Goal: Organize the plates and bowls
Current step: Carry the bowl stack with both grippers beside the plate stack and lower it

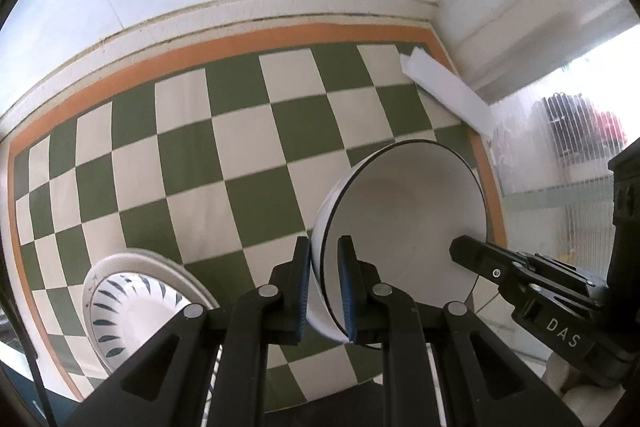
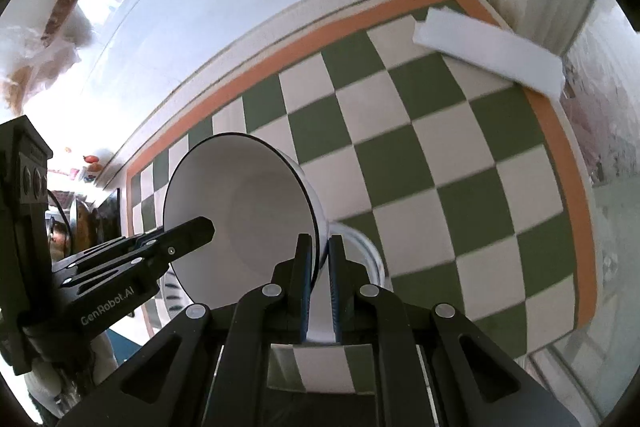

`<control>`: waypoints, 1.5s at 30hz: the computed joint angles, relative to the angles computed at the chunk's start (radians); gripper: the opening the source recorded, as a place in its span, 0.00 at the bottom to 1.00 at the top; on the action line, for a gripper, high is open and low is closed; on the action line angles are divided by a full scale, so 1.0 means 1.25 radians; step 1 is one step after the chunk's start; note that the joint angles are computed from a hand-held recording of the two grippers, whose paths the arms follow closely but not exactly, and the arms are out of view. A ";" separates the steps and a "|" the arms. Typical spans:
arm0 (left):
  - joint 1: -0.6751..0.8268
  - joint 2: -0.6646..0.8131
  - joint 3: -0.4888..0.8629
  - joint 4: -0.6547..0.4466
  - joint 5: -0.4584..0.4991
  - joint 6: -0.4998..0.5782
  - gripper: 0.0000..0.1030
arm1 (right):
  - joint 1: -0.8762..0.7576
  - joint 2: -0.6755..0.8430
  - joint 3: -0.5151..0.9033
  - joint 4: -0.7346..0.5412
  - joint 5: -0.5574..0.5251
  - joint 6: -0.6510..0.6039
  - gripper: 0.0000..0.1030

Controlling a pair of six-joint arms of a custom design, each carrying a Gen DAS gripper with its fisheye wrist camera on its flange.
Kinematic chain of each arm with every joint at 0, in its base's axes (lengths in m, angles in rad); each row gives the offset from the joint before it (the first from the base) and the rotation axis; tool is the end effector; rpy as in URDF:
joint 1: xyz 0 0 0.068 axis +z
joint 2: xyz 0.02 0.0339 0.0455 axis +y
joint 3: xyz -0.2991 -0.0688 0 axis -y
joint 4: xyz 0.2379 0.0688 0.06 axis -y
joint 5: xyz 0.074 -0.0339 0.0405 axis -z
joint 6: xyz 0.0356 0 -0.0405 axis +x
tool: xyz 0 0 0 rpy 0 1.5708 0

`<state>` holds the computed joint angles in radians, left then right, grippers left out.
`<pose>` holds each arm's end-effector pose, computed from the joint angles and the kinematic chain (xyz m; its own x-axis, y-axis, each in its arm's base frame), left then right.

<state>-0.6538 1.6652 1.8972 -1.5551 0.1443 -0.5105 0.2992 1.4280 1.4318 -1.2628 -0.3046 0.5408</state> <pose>0.2292 -0.1821 0.4185 -0.9792 0.1411 -0.1458 0.1735 0.9548 -0.2414 0.2340 0.0834 0.3677 -0.9697 0.2148 -0.1160 0.1518 0.9027 0.4026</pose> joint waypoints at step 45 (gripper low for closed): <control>-0.070 -0.033 -0.256 0.106 0.035 -0.082 0.15 | 0.005 -0.020 -0.223 0.073 -0.043 -0.006 0.11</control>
